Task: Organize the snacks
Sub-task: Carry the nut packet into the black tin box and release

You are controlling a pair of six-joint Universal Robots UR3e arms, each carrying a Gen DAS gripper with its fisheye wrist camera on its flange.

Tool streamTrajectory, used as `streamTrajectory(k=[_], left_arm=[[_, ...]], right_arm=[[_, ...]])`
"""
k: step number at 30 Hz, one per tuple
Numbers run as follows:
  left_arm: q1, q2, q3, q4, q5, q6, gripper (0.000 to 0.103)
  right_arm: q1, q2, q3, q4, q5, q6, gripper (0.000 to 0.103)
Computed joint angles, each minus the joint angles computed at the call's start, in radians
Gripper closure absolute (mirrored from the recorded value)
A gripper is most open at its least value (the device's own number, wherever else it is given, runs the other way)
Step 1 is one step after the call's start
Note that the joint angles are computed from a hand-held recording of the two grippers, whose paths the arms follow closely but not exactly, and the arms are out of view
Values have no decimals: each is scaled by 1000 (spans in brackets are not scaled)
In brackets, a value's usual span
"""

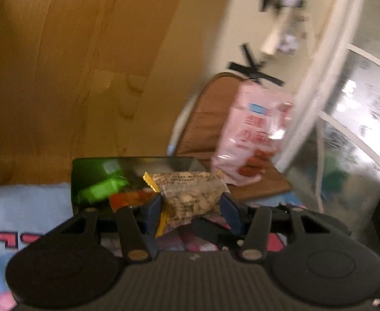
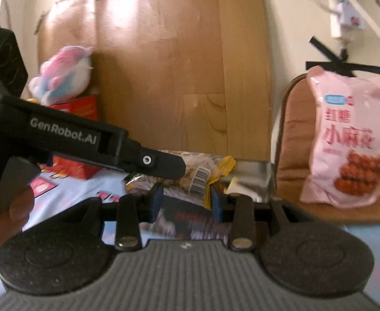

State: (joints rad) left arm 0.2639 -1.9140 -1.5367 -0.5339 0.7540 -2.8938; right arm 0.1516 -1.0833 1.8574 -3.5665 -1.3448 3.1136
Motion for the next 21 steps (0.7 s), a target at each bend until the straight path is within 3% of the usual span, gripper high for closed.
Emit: streamTrajectory(k=[4,8,11,14,17,21], left_arm=[[-77,-134,126,68,172,-64,53],[-123,-107,65,186,361,-118,49],[-108,-34,-57,268,371,-113,40],[-102,75,-221,344,403,-93,24],[-91,189,-377,384,414,-79,22],[-56,339,-554,377,385,-60,18]], right_arm=[[21,144,-224,126,-67,-15,56],[35,137,-183,86,-137,38,52],[3,26,49,-67,-84,149,49],[-7,-62,280,-231,-74,232,46],[25,-100,451,-370,-130,259,43],[72,-134,565,-402,-179,252,38]])
